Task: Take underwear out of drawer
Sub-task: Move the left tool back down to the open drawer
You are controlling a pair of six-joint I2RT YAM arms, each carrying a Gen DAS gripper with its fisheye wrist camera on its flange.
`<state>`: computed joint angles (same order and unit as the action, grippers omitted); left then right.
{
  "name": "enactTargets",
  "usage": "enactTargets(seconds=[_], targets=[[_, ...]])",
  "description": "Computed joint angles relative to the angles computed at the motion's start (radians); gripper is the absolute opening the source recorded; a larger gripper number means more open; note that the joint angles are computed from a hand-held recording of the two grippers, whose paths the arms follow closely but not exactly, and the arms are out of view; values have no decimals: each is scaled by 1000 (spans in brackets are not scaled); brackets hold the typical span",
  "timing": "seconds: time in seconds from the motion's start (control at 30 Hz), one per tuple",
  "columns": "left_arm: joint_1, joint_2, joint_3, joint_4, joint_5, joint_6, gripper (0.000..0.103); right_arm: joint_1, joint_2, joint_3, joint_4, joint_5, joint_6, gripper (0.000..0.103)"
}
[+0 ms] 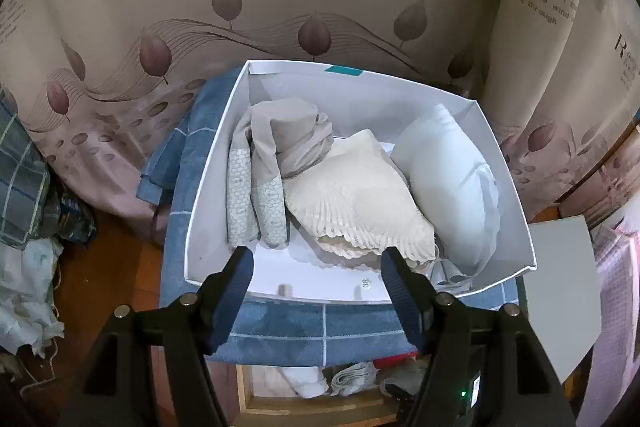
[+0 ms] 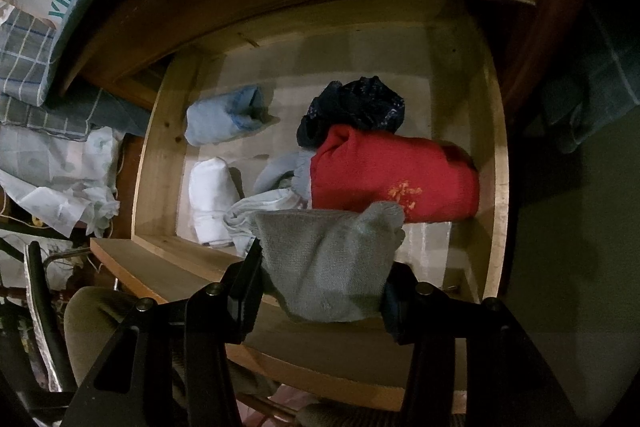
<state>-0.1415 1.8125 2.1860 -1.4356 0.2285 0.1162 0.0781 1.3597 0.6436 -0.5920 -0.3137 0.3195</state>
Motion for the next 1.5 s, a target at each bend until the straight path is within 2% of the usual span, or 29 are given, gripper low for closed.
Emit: enactTargets(seconds=[0.13,0.27,0.47,0.63,1.0,1.23,1.5], targets=[[28,43,73,-62,73,-17,69,2,-4,-1,-1,3,2,46],[41,51,112,-84,99,-19,69,0,-4,0,-2,0,3,46],[38,-1,59,-67,87,3,69,2,-1,1,-4,4,-3,46],[28,-169,-166,77,21,31,69,2,-2,0,-4,6,-4,46],[103,-622,-863,450,-92,144,69,16,-20,-5,-5,32,-8,46],[204,-747,-1201,588,-107,199,69,15,-70,-8,-20,34,-12,46],[267,-855,-1479,728,-107,224,69,26,-104,26,-92,48,4,46]])
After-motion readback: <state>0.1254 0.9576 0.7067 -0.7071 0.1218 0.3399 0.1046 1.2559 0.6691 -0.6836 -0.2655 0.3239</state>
